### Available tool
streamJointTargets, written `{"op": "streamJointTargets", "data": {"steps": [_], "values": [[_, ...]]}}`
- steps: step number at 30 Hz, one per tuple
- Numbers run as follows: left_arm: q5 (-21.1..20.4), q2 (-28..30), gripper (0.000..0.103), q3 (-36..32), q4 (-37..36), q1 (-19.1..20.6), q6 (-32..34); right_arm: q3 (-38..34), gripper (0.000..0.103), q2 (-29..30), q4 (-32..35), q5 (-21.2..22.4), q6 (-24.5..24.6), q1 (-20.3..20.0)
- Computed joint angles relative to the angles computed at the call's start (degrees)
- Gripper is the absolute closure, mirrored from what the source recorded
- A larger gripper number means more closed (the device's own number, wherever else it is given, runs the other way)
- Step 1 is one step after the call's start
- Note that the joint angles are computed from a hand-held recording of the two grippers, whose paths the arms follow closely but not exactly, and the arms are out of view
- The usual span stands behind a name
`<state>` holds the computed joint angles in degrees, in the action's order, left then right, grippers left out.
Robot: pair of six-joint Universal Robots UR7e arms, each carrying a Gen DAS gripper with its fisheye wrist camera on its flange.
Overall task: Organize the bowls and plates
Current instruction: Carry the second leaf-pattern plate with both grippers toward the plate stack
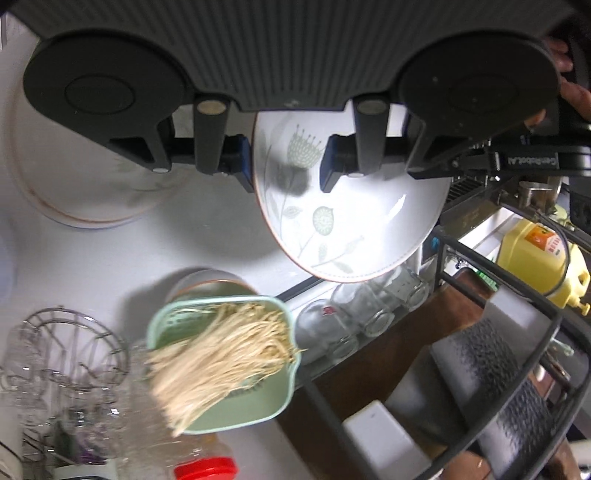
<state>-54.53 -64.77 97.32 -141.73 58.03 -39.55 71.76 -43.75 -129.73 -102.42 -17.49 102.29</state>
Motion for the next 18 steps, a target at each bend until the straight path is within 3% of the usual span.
{"op": "streamJointTargets", "data": {"steps": [18], "values": [[1.1, 12.4, 0.059, -6.2, -4.4, -4.0, -3.0, -5.3, 0.063, -3.5, 6.7, 1.3, -5.6, -5.9]]}}
